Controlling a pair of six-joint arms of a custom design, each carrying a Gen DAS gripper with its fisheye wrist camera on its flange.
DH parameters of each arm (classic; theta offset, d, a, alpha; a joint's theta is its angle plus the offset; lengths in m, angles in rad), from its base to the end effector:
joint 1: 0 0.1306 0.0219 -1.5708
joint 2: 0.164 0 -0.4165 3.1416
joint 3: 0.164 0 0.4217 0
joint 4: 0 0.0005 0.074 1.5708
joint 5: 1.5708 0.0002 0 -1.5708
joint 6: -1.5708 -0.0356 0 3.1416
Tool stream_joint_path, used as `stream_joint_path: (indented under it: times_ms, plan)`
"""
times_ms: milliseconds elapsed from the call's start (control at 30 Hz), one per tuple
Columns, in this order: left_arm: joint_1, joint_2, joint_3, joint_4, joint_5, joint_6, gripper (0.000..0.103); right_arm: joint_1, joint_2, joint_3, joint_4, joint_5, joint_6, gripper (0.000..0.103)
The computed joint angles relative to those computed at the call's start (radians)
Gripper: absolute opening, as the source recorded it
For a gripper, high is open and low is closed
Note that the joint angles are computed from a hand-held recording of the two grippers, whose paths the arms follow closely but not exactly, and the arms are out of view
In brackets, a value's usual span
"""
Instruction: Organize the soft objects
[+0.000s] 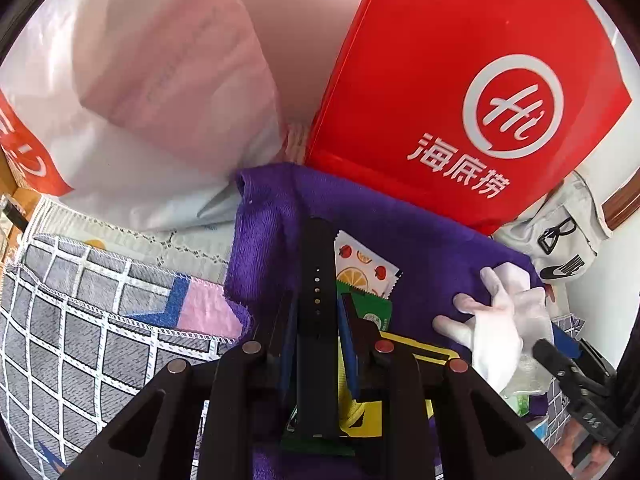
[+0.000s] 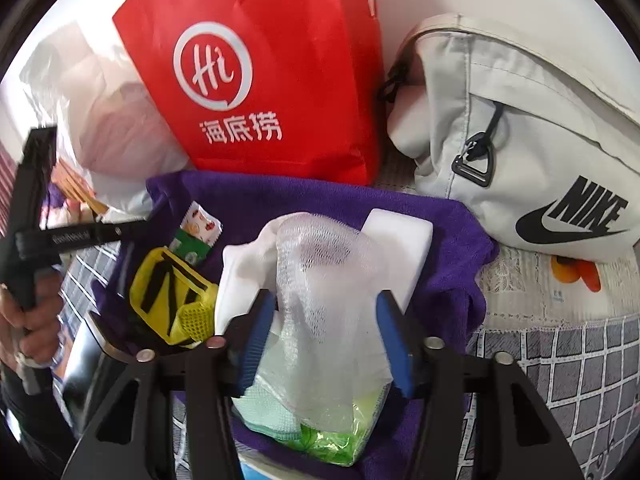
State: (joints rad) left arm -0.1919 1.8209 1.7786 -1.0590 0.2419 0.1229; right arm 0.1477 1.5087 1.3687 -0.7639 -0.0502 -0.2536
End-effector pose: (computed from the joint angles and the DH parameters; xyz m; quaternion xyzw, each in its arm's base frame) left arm 0.6459 -0.1347 0.3972 0.0614 0.9639 -0.1521 0.2096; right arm 0.5433 0.0821 0.3999 0.0418 0.9437 0.0884 0.3159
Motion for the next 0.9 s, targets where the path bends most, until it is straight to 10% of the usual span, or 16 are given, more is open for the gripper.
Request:
stream_joint_path:
  times_ms: [533,900]
  plan:
    - [-0.007,-0.059,-0.021,-0.051,0.017,-0.02,0.049,0.045,-0.09,0.01,-0.04,0.07,-0.062,0.07]
    - [-0.006,-0.323,-0.213,-0.077,-0.025,-0.07,0.059,0.157,-0.286,-0.067,-0.125,0.19,-0.168,0.072]
